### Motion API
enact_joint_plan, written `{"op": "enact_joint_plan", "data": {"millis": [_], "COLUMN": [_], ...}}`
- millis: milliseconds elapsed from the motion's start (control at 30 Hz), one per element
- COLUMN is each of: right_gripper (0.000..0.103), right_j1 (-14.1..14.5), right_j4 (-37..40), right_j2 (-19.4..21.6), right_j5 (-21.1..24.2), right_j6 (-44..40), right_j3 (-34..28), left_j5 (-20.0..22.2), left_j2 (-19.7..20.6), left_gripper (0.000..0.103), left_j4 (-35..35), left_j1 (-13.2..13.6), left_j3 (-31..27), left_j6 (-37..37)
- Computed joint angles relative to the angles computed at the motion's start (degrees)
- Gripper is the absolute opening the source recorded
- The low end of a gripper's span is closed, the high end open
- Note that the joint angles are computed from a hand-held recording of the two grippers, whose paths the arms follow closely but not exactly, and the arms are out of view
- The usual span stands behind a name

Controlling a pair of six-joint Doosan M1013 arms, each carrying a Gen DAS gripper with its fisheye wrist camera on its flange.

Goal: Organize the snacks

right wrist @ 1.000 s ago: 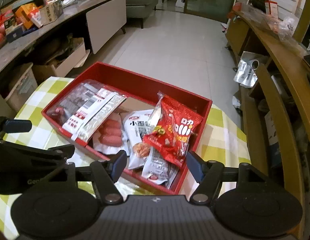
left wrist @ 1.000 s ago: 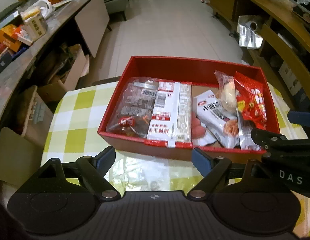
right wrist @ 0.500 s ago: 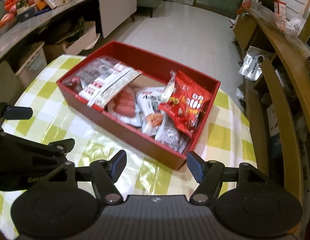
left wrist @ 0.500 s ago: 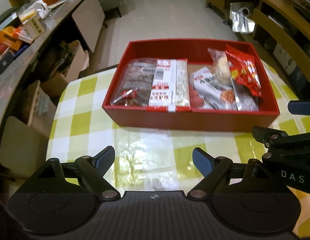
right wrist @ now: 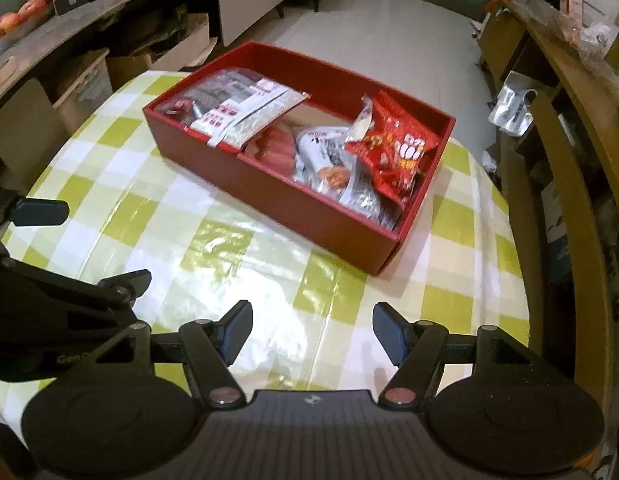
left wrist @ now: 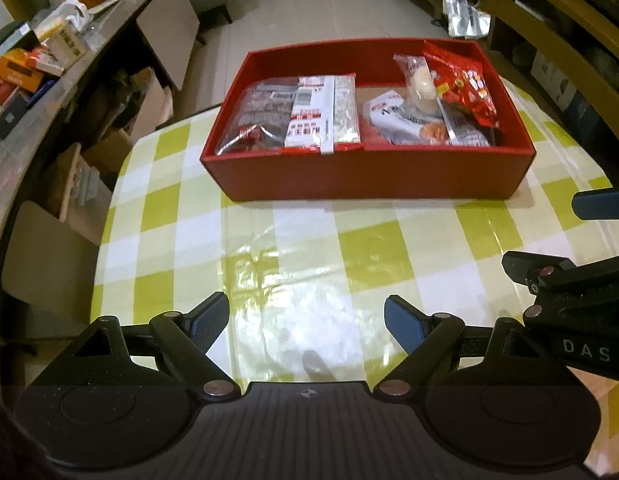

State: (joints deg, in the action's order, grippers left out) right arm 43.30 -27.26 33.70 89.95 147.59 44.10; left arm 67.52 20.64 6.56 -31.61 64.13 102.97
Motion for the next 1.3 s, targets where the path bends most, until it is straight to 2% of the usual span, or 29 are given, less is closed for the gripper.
{"op": "enact_joint_plan", "data": {"millis": [1300], "right_gripper": [0.073], "right_j1": [3.80], "right_j4": [4.05], "right_j2": [0.49], "right_j5": [3.44], "right_j6": [-0.82], "right_j3": [0.16], "left_j5": [0.27], "left_j2": [-6.70], "left_gripper": [0.085], "left_j4": [1.50], "left_j1": [0.11], "left_j3": [10.07], "left_j6": [3.52]}}
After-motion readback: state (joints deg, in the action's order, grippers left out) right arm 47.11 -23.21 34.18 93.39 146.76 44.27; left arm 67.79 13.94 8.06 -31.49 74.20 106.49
